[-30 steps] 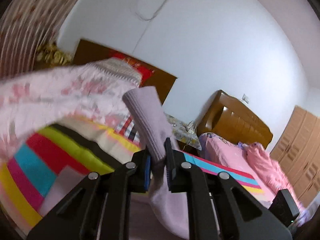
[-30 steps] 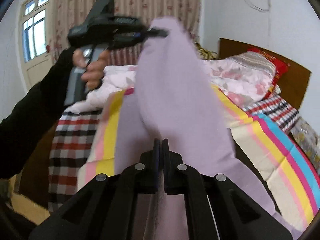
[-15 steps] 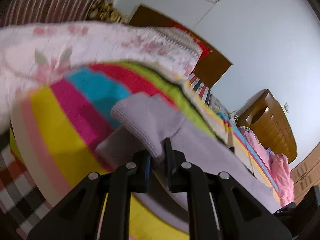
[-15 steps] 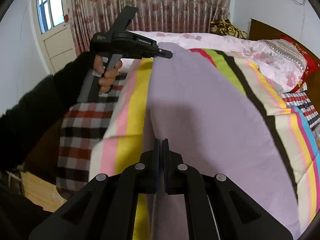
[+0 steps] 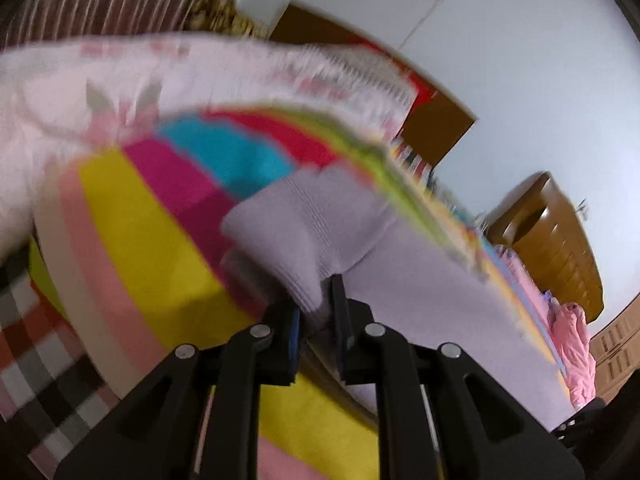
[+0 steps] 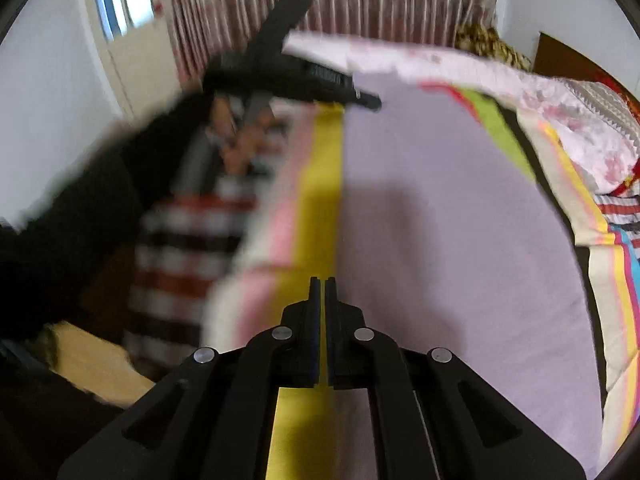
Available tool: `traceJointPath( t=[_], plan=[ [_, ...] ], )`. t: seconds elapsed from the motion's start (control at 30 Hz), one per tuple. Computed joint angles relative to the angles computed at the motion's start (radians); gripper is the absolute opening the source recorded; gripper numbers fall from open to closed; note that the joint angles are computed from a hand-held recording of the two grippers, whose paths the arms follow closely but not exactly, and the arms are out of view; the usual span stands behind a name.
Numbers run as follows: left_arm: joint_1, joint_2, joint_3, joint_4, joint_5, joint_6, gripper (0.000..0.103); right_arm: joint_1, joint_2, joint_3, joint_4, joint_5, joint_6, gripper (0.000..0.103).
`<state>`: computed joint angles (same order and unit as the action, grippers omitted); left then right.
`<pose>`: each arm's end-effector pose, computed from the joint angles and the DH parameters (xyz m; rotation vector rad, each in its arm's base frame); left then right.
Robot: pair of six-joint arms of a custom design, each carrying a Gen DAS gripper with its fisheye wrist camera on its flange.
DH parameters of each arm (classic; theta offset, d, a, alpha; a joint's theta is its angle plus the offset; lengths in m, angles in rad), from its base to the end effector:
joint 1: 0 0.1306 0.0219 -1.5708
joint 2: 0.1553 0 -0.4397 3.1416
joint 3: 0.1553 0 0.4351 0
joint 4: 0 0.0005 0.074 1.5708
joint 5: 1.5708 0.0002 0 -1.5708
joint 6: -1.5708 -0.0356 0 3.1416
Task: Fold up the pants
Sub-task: 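Carry the held ribbed cuff with the left gripper over the folded sweatpants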
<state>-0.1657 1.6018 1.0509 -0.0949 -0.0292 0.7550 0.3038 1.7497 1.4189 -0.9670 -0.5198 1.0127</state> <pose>0.5539 -0.0921 0.2688 -0.6714 2.1559 -0.4706 0.5729 0.1976 0.3036 -1.7038 2.0446 0.5365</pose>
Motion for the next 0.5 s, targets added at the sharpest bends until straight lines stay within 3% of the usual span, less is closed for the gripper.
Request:
traceJointPath(
  t=[0.1,0.13,0.17,0.2,0.27,0.3,0.33,0.37,0.4,0.43,0.5],
  plan=[
    [0.008,-0.023,-0.047,0.103,0.014,0.033,0.012,-0.027,0.075,0.118,-0.190,-0.100,0.028,0.015],
    [-0.001,-0.040,-0.066,0.152,-0.011,0.023,0.010,-0.036,0.088,0.151,-0.219,-0.130,0.039,0.031],
    [-0.017,-0.057,-0.068,0.165,-0.047,0.003,0.009,-0.049,0.109,0.200,-0.261,-0.174,0.053,0.067],
    [-0.054,-0.082,-0.051,0.152,-0.129,-0.081,0.009,-0.061,0.123,0.238,-0.265,-0.206,0.037,0.080],
    [-0.123,-0.101,0.001,0.131,-0.219,-0.262,0.009,-0.086,0.158,0.334,-0.227,-0.268,-0.048,0.080],
    [-0.162,-0.100,0.040,0.123,-0.217,-0.357,0.009,-0.098,0.178,0.383,-0.196,-0.299,-0.107,0.079],
    [-0.209,-0.088,0.084,0.117,-0.157,-0.472,0.009,-0.113,0.196,0.424,-0.136,-0.331,-0.198,0.079],
    [-0.247,-0.067,0.124,0.080,-0.121,-0.567,0.009,-0.131,0.217,0.468,-0.046,-0.370,-0.337,0.079],
    [-0.292,-0.039,0.164,0.019,-0.112,-0.685,0.009,-0.150,0.246,0.518,0.019,-0.409,-0.466,0.079],
    [-0.343,0.007,0.211,-0.090,-0.111,-0.817,0.009,-0.164,0.274,0.564,0.059,-0.438,-0.561,0.079],
    [-0.384,0.078,0.257,-0.245,-0.114,-0.931,0.009,-0.175,0.317,0.635,0.043,-0.453,-0.606,0.079]
  ],
)
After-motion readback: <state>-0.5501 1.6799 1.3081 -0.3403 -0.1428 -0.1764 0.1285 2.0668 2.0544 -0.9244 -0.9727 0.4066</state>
